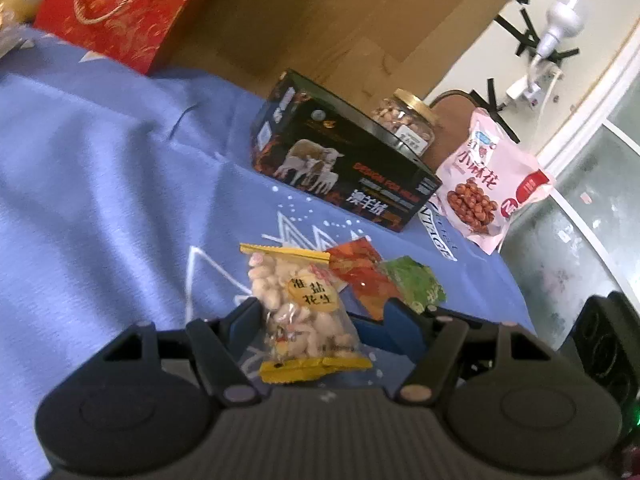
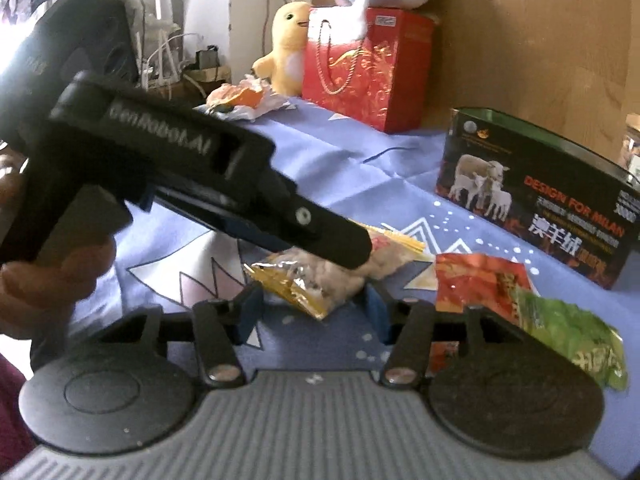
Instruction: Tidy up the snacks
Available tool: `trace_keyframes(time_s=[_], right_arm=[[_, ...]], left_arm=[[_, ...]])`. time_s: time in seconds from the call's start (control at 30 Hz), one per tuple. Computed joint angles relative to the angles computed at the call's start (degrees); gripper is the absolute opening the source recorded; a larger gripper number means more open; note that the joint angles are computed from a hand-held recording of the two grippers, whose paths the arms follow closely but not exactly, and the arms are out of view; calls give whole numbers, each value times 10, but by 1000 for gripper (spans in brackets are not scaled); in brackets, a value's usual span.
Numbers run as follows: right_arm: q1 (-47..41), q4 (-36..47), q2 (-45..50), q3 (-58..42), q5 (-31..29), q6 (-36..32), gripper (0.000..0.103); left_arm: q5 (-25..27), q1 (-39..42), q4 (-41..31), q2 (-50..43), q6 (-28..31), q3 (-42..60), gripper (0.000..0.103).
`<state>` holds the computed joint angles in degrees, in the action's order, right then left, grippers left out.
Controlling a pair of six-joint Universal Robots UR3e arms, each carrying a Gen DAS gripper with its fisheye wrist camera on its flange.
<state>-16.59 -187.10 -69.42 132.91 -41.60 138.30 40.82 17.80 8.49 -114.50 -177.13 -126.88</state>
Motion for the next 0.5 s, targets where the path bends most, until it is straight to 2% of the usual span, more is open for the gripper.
trace_keyframes(time_s=[0.17, 0.5], right_arm=[[-5, -10, 2, 5, 3, 18, 57], [-7, -9, 0, 8, 4, 18, 58]], left_arm=[[3, -7, 58, -19, -5, -10, 69], [-30, 9, 77, -41, -15, -10, 69]])
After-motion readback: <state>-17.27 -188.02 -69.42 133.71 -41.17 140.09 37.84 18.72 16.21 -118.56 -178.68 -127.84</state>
